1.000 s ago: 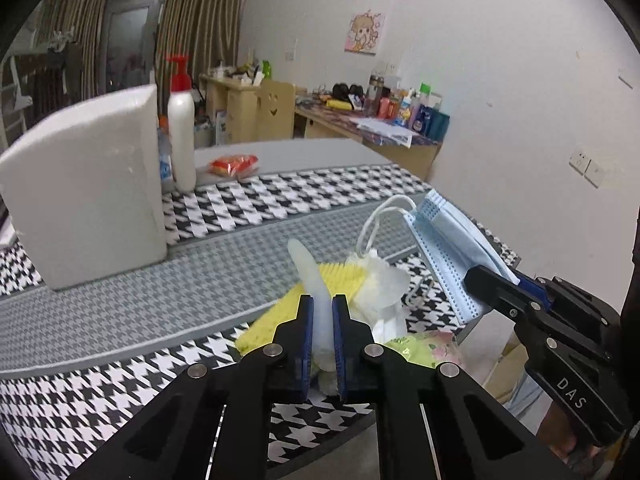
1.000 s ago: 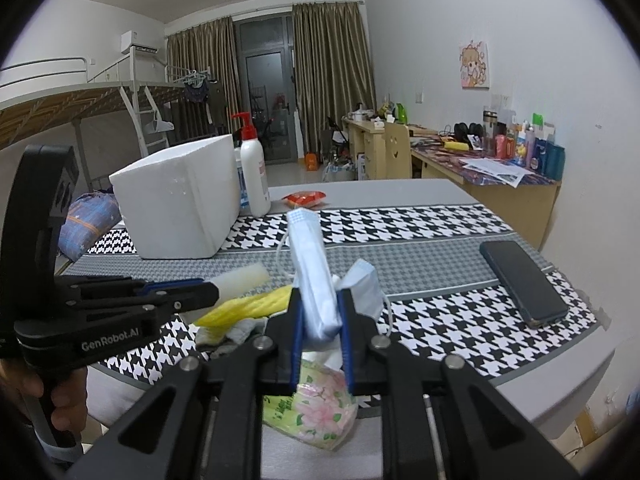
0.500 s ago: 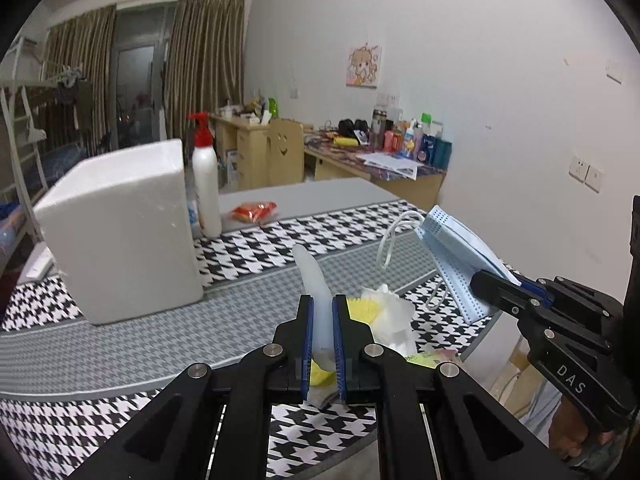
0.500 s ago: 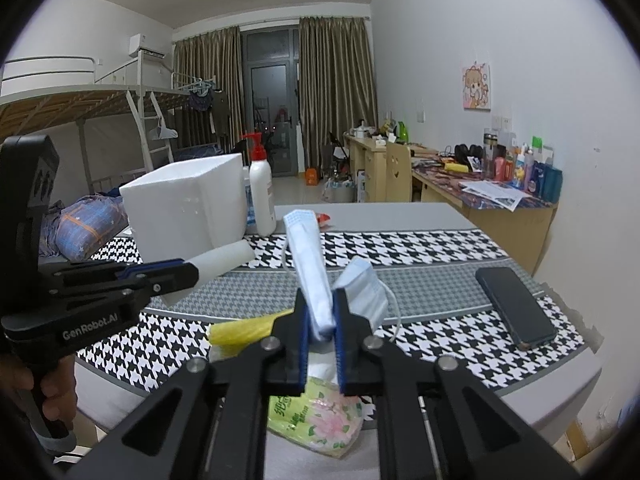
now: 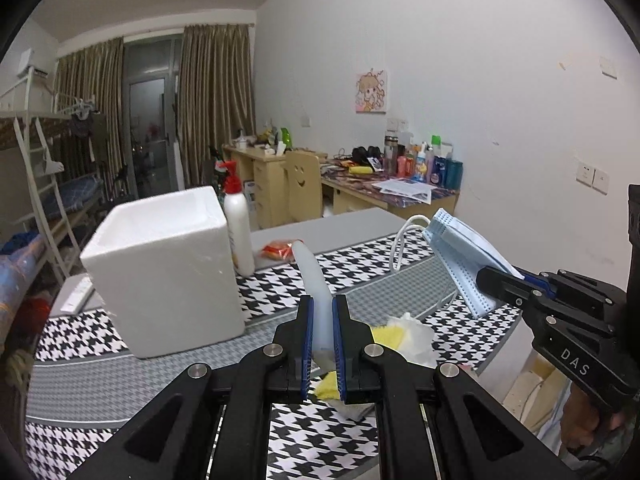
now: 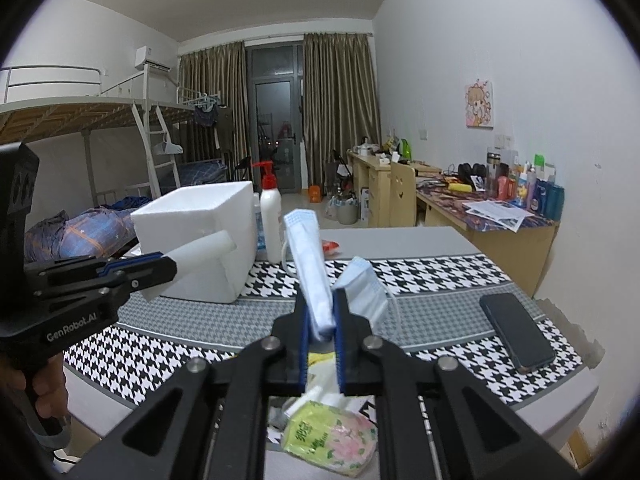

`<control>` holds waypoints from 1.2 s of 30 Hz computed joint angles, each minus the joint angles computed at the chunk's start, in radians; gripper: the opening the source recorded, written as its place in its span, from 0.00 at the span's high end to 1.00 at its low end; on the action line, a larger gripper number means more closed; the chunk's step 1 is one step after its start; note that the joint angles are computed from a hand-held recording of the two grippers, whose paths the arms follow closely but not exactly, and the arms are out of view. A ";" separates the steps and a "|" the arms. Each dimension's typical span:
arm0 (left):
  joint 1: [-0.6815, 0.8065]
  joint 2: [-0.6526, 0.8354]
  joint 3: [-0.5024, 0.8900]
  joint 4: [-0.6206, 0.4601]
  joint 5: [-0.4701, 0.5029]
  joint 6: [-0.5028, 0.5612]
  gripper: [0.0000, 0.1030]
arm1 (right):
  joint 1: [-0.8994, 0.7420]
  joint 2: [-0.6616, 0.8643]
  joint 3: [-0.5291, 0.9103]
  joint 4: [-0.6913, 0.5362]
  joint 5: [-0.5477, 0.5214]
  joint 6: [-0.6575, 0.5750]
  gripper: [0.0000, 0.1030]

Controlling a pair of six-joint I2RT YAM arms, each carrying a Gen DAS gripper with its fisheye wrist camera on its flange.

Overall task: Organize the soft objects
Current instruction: 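Carry the foam tube and the mask over the white foam box with both tools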

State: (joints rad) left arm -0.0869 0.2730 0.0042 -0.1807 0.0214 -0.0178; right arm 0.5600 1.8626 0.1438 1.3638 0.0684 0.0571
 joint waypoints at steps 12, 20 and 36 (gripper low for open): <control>0.161 -0.031 0.025 -0.023 0.106 0.077 0.90 | 0.051 -0.056 0.052 -0.076 0.011 -0.010 0.87; 0.302 0.022 0.056 0.014 0.217 0.138 0.90 | 0.073 -0.086 0.107 -0.148 0.014 -0.012 0.87; 0.419 0.251 0.116 0.217 0.283 0.169 0.90 | 0.137 -0.132 0.212 -0.266 0.067 -0.004 0.87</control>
